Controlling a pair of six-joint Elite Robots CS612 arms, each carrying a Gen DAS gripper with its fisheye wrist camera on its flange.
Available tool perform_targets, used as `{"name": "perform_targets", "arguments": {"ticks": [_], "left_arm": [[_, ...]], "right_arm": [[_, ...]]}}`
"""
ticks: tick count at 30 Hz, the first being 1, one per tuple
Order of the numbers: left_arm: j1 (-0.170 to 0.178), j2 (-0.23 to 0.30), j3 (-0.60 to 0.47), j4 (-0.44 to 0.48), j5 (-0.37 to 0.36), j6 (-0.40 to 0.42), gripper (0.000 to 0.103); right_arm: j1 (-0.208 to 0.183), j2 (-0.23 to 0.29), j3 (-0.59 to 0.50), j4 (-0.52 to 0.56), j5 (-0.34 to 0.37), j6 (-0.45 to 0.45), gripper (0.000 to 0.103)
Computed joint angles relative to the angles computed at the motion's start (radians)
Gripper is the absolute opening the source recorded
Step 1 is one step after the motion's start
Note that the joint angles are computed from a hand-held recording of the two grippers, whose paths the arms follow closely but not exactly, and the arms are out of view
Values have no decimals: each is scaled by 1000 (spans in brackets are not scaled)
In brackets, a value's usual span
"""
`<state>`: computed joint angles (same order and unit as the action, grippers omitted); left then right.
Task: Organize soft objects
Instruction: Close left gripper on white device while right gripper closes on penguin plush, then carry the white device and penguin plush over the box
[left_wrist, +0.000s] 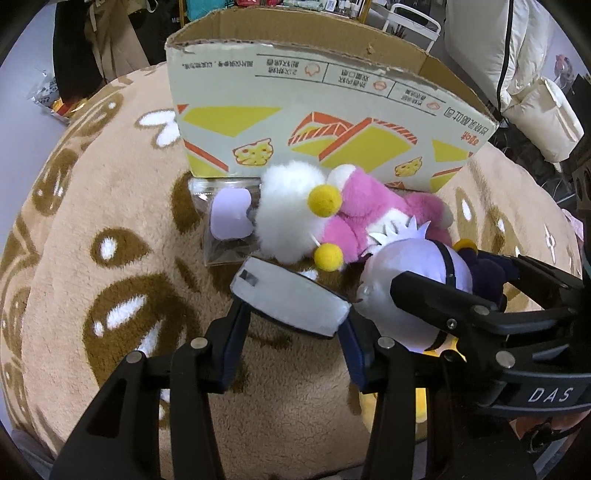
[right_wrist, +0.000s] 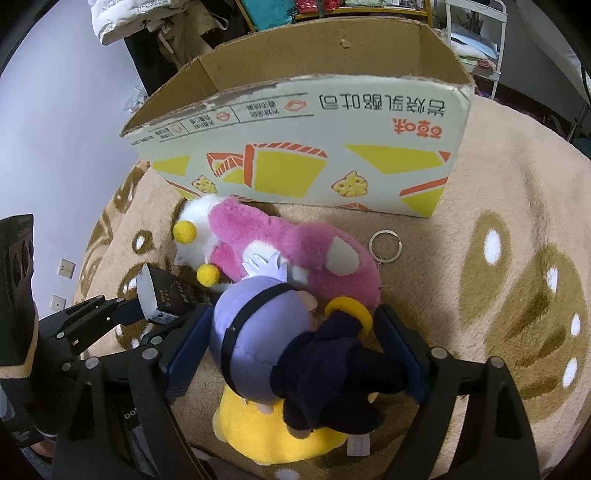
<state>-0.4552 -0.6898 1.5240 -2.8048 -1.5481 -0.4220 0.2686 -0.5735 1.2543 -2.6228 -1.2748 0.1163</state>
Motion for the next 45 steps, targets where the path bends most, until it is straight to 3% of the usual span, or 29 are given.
{"name": "perform_targets", "arguments": {"ticks": [7,17,22,23,24,31,33,36,39,45], "left_arm": [[-2,-6,17,-28,8,0,43],[-19,-34,68,-115,85,1,43],[-26,-43,82,-135,135,-9,43],[-26,-43,82,-136,134,-10,43],[-25,-43,81,-135,131,-10,44],[-31,-44,80,-112,150,-8,44],[-31,-44,79,-107,153,-15,44],[-30,-44,78,-102,158,-26,44],[-29,-44,78,-104,168,-38,44],[-27,-45,82,-109,180,-53,44]], "right_arm": [[7,-16,22,-62,-67,-29,92],[1,-36,58,-130,-89,11,90],[6,-49,82,-216,-168,6,59],[3,-50,78,-204,-157,-5,44],[2,-48,71,-188,-145,-3,36],[-13,-37,60,-128,-66,49,38],[-14,-36,62,-126,-52,57,58],[-20,-37,70,-119,2,63,65],[-11,-40,68,-102,-4,18,78],[4,-25,33,-8,-59,-24,81]]}}
